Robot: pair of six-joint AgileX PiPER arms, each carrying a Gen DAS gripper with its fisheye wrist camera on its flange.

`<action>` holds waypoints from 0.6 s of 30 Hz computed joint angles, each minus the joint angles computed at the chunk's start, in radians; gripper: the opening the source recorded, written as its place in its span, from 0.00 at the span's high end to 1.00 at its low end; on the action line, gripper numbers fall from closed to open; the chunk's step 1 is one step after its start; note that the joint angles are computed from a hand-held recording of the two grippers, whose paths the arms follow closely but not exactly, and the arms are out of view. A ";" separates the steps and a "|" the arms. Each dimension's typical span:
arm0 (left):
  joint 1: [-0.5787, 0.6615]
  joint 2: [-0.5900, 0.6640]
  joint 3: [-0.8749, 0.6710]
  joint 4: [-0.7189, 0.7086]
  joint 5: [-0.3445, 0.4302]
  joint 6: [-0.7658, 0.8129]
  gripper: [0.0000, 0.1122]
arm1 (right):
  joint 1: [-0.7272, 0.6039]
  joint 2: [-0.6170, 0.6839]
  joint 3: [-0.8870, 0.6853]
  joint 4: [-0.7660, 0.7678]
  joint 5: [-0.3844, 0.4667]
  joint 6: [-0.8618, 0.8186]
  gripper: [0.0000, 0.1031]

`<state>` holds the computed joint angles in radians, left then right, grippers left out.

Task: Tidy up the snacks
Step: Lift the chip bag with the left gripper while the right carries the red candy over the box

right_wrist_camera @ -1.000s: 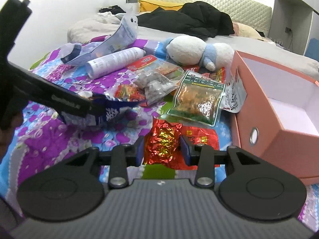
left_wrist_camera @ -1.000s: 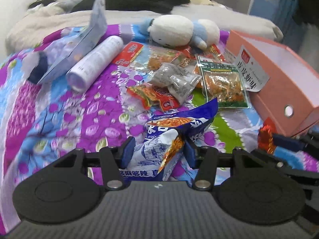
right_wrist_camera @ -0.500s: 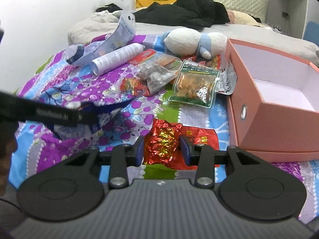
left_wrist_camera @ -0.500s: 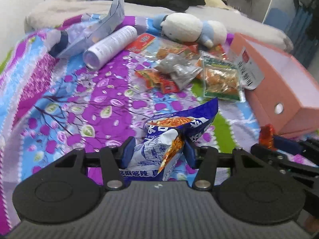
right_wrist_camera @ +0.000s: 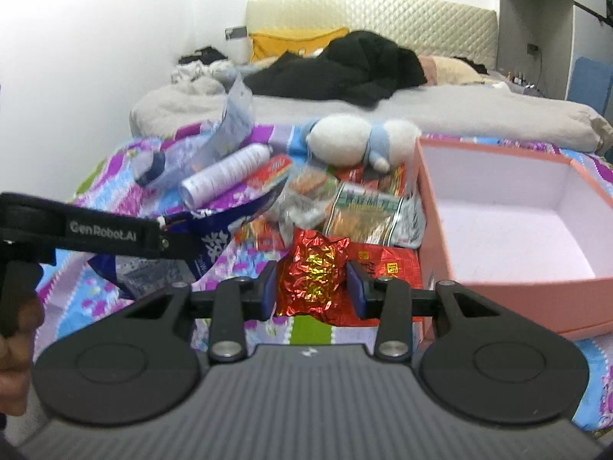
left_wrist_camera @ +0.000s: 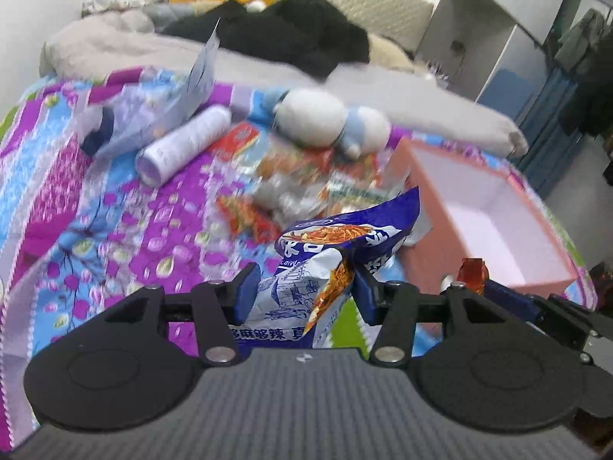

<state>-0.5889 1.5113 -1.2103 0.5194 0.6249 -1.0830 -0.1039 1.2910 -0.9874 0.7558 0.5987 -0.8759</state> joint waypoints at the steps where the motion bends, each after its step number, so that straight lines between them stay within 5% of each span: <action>1: -0.010 0.003 -0.028 0.012 0.018 -0.004 0.49 | -0.011 -0.005 -0.012 0.006 0.007 -0.004 0.60; 18: -0.146 0.202 -0.620 0.004 0.231 0.123 0.48 | -0.246 0.051 -0.323 0.113 0.147 -0.029 0.60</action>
